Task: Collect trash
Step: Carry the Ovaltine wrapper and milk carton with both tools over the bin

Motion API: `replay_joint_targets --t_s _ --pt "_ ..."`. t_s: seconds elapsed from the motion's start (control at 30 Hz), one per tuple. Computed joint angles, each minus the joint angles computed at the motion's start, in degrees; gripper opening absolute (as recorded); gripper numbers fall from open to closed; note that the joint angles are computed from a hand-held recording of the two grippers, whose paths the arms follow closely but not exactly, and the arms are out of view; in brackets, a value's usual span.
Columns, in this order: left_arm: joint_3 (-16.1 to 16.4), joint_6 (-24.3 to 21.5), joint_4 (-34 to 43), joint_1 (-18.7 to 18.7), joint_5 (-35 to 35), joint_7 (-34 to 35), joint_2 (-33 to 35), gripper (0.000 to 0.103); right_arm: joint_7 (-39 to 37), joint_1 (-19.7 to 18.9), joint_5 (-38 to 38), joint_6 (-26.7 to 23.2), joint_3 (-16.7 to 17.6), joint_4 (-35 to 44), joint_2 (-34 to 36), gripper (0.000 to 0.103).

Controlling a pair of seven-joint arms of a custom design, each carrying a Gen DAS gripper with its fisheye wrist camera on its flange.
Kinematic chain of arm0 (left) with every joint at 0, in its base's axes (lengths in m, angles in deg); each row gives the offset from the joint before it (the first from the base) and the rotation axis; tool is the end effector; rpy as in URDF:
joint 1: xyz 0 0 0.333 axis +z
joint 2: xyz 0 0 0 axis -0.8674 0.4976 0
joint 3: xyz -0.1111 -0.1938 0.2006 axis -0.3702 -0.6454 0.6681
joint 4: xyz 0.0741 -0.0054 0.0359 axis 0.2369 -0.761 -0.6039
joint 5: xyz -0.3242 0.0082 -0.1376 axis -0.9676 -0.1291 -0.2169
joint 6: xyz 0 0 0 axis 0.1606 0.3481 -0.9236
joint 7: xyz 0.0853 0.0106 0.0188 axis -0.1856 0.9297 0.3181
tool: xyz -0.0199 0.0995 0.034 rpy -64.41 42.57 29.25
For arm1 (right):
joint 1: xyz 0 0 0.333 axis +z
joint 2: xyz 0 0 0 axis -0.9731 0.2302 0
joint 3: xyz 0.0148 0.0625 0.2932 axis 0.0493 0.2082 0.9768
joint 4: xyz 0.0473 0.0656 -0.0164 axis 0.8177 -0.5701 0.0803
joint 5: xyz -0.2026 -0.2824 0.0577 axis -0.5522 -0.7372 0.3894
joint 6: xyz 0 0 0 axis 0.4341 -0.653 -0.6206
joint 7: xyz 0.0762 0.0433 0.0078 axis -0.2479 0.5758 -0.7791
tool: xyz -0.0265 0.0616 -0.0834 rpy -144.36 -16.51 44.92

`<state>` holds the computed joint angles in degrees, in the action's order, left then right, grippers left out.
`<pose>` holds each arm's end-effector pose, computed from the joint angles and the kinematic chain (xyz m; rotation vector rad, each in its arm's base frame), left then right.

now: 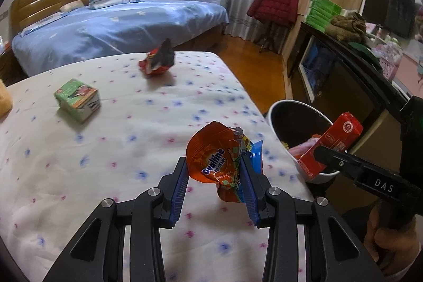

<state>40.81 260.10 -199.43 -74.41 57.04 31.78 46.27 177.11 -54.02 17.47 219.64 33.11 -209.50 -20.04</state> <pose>0.4836 -0.2368 0.4940 -1.5978 2.1084 -1.0370 0.4028 0.3087 0.4941 -1.5670 1.7925 -0.3192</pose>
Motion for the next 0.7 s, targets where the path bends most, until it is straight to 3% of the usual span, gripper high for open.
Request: replay_joint_targets --t_s 0.7 --pt "-0.65 -0.99 7.7 -3.21 5.67 -2.7 6.78 0.038 2.49 -4.76 -0.92 -0.7 0.01 -6.33 -6.32 0.05"
